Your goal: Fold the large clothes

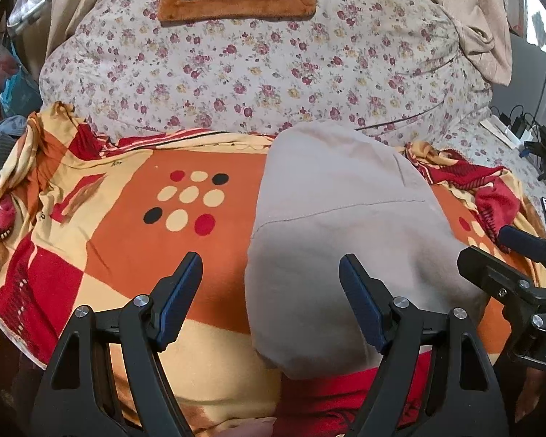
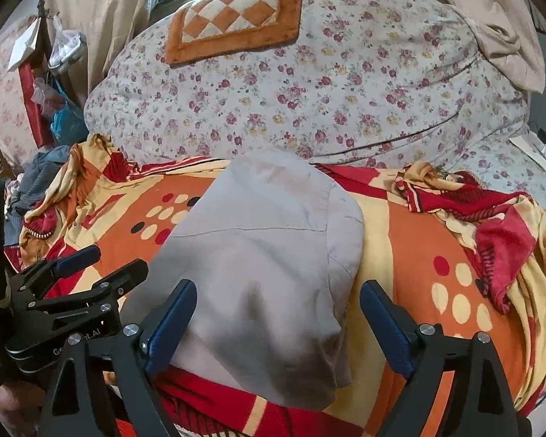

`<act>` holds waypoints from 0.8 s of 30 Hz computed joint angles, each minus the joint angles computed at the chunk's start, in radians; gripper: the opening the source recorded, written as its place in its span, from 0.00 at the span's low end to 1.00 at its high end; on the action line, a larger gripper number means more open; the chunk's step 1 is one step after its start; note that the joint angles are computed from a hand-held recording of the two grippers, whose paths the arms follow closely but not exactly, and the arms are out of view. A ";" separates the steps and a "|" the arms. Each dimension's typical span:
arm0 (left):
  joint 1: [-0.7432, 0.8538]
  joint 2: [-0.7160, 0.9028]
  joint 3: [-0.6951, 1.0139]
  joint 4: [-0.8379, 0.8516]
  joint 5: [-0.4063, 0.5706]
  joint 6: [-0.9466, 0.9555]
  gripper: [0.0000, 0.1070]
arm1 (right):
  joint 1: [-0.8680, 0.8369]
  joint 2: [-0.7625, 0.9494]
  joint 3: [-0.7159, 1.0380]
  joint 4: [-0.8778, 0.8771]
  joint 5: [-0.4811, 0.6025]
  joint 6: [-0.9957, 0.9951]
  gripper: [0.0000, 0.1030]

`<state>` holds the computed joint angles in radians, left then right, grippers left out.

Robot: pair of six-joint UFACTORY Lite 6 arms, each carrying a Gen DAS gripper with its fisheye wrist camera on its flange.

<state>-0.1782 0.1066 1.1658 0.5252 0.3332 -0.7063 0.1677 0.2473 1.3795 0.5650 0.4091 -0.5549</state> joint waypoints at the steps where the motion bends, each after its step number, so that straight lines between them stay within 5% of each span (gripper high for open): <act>1: 0.001 -0.003 -0.003 0.007 -0.001 -0.005 0.73 | 0.002 -0.001 -0.001 0.001 -0.002 0.000 0.87; 24: -0.005 0.059 0.046 0.095 0.009 -0.067 0.73 | -0.013 0.080 0.069 -0.016 0.016 0.015 0.87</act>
<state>-0.1837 0.1655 1.2117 0.6200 0.3425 -0.7731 0.1551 0.3277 1.4480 0.5489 0.4255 -0.5395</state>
